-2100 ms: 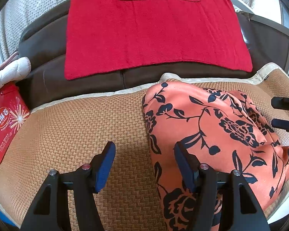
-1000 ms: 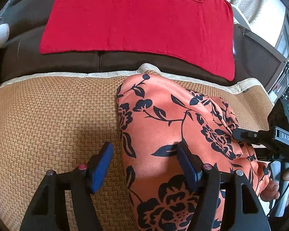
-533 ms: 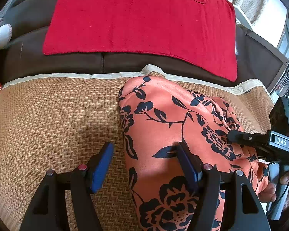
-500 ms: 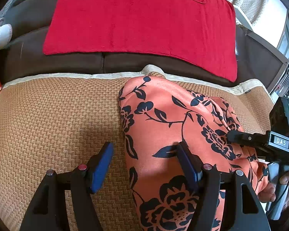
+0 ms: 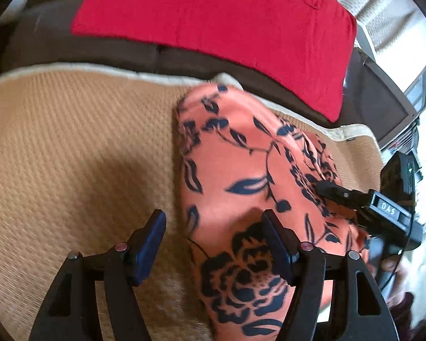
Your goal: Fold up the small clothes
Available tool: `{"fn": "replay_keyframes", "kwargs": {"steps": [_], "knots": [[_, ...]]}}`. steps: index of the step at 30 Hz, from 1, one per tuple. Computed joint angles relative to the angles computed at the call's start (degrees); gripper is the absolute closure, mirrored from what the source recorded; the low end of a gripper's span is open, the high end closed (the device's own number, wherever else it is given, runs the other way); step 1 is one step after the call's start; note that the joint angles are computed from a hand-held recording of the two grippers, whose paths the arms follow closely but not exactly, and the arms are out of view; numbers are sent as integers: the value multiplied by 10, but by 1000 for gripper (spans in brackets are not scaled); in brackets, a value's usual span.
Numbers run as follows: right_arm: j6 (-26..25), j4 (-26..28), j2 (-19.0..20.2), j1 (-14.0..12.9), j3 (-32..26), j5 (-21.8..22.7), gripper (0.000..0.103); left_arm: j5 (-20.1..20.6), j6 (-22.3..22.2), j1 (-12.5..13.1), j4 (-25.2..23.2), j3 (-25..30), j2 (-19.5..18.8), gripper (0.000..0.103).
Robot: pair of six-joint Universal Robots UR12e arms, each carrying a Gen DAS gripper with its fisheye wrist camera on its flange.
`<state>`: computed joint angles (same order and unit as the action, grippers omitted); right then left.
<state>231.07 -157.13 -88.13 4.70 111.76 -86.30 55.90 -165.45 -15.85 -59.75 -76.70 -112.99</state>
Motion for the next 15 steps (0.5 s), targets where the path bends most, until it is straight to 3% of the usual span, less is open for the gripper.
{"fn": "replay_keyframes", "kwargs": {"steps": [4,6,7,11,12,15], "knots": [[6,2,7,10,-7,-21,24,-6,-6,-5,24,-11,3,34],[7,4,12,14,-12,-31,25,-33,-8,-4,21,-12,2,48],[6,7,15,17,-16,-36,26,-47,-6,-3,13,-11,1,61],[-14,23,25,31,-32,-58,35,-64,-1,-5,38,-22,7,85],[-25,29,30,38,-41,-69,39,-79,0,-4,39,-22,7,99],[-41,28,40,48,-55,-80,46,-106,6,-1,44,-24,8,103]]}}
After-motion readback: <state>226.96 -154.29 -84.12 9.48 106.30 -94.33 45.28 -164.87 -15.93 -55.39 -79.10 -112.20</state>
